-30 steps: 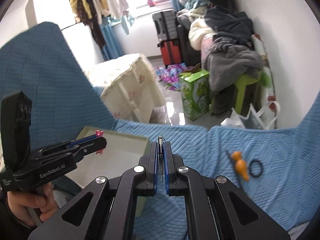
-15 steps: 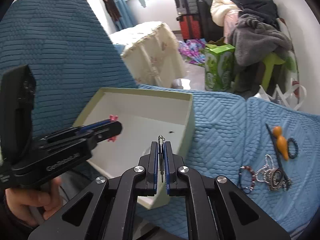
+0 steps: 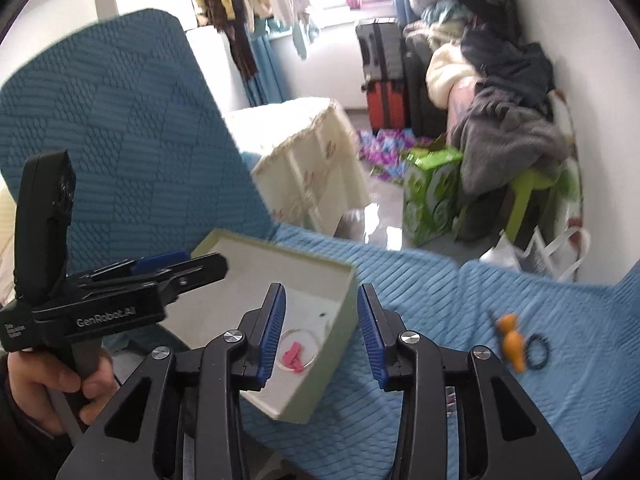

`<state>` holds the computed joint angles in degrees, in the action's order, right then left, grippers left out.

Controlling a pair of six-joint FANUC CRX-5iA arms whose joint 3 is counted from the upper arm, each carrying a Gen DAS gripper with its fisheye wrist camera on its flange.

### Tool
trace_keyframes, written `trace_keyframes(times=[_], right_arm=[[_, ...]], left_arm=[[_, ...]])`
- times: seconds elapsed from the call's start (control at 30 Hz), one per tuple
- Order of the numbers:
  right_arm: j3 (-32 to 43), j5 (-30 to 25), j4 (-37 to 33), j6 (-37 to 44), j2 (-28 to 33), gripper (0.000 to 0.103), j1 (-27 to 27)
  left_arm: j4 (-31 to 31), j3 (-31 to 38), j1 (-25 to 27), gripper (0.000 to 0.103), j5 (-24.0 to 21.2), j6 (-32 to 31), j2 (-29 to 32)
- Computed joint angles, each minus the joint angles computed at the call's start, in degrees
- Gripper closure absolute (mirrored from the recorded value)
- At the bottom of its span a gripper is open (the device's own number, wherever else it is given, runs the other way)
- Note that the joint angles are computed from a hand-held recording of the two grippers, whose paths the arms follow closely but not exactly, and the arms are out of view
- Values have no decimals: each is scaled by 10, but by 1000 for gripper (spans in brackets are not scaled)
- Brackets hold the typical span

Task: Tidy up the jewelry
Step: 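Move both tools back to the pile, left tool toward the red bead bracelet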

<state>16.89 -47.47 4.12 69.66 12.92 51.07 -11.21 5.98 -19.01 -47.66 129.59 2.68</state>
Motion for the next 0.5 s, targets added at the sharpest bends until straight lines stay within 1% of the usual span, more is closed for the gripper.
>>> trace_keyframes(times=[0.17, 0.3, 0.37, 0.43, 0.5], right_arm=[[-41, 31, 36, -21, -40, 68, -14], [-71, 46, 56, -35, -63, 68, -28], [-85, 47, 59, -40, -72, 68, -35], [-101, 51, 66, -45, -80, 68, -42], [-119, 53, 70, -52, -89, 68, -51]], left_arm=[[-11, 32, -28, 34, 4, 8, 11], [-38, 63, -58, 34, 5, 48, 31], [-41, 73, -68, 34, 10, 56, 41], [-42, 86, -78, 34, 7, 60, 55], [-26, 92, -82, 34, 14, 49, 70]])
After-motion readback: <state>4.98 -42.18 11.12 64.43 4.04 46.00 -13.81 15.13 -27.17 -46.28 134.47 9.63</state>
